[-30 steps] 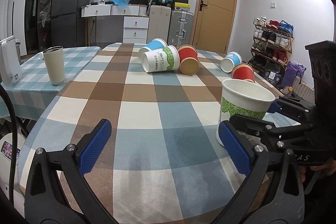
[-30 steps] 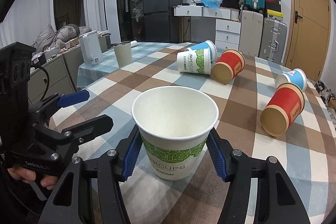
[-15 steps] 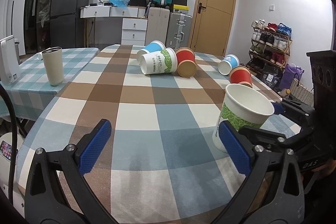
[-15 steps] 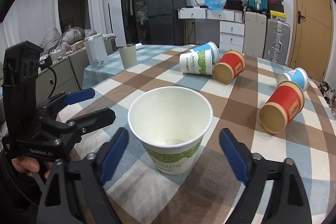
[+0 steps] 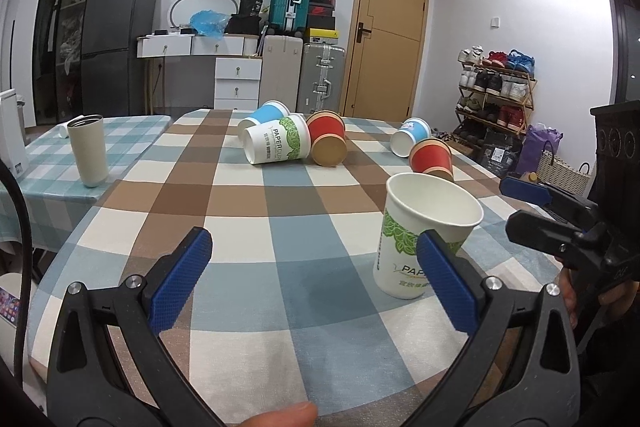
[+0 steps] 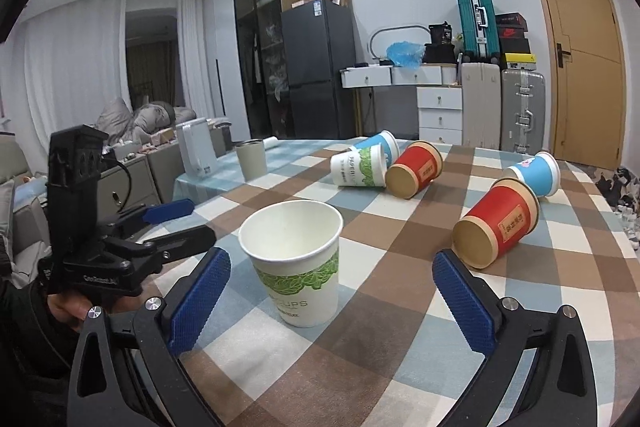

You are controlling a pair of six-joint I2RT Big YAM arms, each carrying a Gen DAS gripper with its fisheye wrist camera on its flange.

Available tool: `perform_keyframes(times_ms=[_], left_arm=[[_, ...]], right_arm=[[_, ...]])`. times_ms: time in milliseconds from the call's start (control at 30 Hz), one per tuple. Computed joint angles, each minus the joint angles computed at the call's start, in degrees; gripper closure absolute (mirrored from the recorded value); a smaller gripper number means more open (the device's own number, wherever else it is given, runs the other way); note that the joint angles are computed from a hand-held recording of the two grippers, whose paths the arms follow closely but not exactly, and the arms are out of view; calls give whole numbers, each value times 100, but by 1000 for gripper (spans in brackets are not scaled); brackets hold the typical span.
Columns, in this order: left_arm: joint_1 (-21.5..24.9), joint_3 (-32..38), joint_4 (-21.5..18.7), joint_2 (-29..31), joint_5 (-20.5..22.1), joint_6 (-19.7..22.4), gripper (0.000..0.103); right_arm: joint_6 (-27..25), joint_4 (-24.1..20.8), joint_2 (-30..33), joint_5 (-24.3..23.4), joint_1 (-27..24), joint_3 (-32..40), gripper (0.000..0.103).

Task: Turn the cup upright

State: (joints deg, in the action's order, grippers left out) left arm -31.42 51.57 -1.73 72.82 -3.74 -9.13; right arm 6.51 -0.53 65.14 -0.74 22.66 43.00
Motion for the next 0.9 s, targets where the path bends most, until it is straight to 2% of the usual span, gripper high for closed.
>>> perform_keyframes(times_ms=[267, 900], left_arm=[[-43, -40, 62, 4, -4, 41, 1], [-68, -73, 112, -6, -39, 119, 1]], right_arm=[[-127, 168, -55, 46, 83, -110, 0], [6, 166, 10, 12, 4, -76, 0]])
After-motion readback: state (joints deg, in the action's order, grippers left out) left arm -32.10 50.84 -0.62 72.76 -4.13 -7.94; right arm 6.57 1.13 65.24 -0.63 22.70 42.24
